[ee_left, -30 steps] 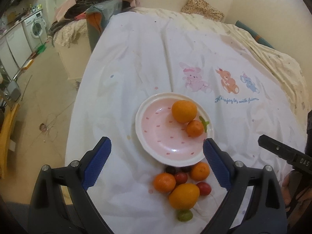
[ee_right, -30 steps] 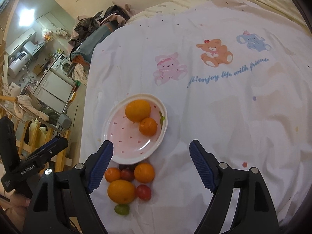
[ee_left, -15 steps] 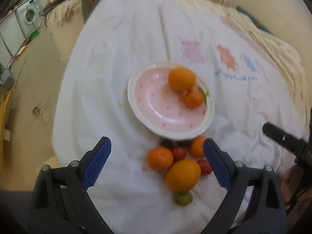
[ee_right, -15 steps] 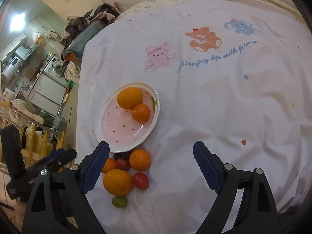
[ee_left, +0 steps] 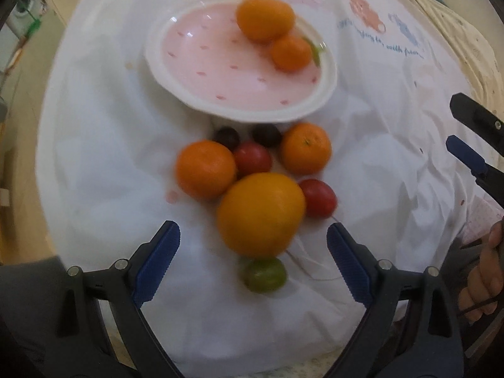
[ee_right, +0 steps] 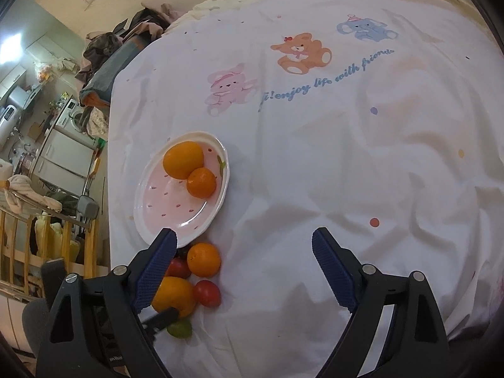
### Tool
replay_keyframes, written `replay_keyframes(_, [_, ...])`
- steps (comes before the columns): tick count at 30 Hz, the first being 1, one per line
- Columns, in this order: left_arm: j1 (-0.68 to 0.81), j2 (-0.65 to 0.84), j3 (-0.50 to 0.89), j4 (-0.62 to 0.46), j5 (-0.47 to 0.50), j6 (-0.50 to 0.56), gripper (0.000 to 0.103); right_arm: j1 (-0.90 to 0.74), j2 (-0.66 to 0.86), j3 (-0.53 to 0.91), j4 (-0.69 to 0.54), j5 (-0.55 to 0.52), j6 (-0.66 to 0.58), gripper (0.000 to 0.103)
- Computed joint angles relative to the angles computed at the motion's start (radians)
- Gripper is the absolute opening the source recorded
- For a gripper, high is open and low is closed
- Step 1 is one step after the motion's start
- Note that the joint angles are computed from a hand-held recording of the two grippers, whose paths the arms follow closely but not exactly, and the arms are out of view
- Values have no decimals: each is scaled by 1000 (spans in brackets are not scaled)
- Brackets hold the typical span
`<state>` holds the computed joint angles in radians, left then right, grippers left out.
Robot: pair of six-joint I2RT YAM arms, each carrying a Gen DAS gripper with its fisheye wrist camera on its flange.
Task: Organize fruits
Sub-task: 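Withdraw both open tools from the plate back toward the fruit, then grasp another large orange with the left tool while the right tool grasps a red tomato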
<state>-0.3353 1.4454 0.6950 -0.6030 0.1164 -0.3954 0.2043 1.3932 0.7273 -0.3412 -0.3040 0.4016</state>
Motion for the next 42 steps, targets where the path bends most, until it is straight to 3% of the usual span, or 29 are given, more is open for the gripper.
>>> replay_keyframes(4, [-27, 28, 26, -1, -23, -9, 87, 0, 6, 6, -3, -2, 2, 90])
replay_keyframes(9, [-43, 121, 75, -32, -25, -31, 64, 0, 7, 4, 1, -5, -5, 90])
replay_keyframes(19, [-62, 197, 107, -31, -55, -51, 56, 9, 22, 13, 3, -10, -8, 90])
replay_keyframes(24, [-43, 143, 82, -33, -12, -16, 51, 12, 17, 11, 3, -2, -7, 90])
replay_keyframes(31, [-25, -54, 53, -110, -3, 8, 51, -5, 19, 13, 13, -56, 11, 90])
replay_keyframes(36, [-9, -188, 108, -205, -45, 44, 51, -18, 5, 10, 18, -102, 31, 90])
replay_keyframes(42, [70, -199, 205, -249, -79, 97, 51, -16, -39, 2, -2, -112, 12, 90])
